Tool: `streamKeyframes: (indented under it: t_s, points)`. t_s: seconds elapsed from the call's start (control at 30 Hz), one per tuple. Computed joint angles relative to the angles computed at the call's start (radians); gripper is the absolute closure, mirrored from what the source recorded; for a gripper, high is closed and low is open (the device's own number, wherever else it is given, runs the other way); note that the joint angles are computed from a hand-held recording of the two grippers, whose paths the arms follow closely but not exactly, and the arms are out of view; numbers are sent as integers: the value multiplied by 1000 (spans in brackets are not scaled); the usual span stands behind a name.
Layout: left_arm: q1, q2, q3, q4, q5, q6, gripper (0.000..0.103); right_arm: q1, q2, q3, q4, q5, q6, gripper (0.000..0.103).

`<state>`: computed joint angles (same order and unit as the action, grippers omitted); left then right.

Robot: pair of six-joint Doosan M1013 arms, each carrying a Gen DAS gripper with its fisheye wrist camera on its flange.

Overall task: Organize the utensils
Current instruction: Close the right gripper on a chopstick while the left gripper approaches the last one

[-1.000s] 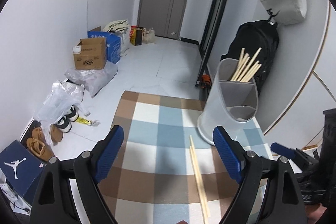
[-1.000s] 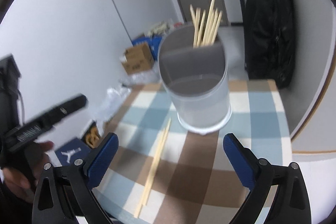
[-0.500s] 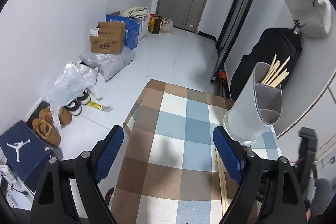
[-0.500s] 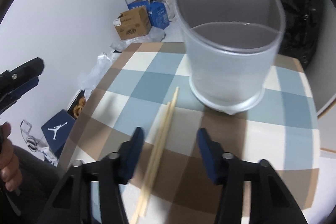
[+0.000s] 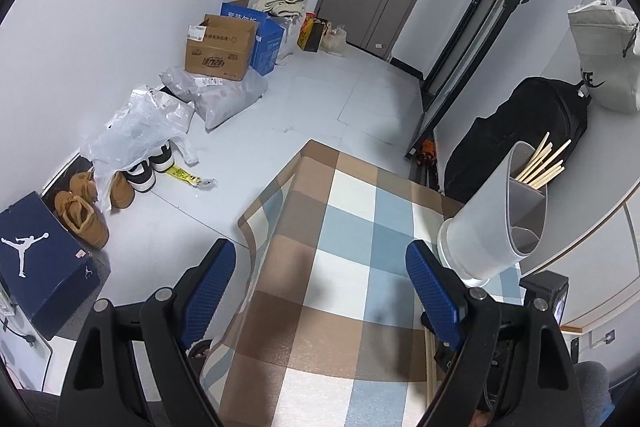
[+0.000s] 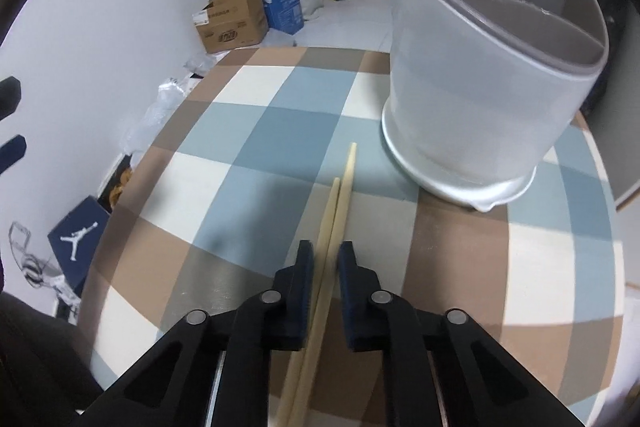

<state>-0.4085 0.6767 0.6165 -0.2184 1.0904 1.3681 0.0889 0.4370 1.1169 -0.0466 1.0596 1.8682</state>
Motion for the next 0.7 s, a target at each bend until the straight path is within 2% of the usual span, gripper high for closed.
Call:
streamKeyframes:
  t_s: [0.03,0.07,0.33,0.5,0.7]
  points:
    - [1,1,-3,0,2,1,19,3,-3,5,-6,-2,15,93]
    - [0,1,-4,0,4,2,19,5,-10,14,-5,-8,36,98]
    - [-2,2,-4,7,12,17,19,13,-45,71,77,-45,142,98]
    - [-7,3,-5,25,20,22,19,5,-42,60,73,-18,179,98]
    - [-11,9,-15,34,33,26,19,-17,-47,65,104,-26,191,98]
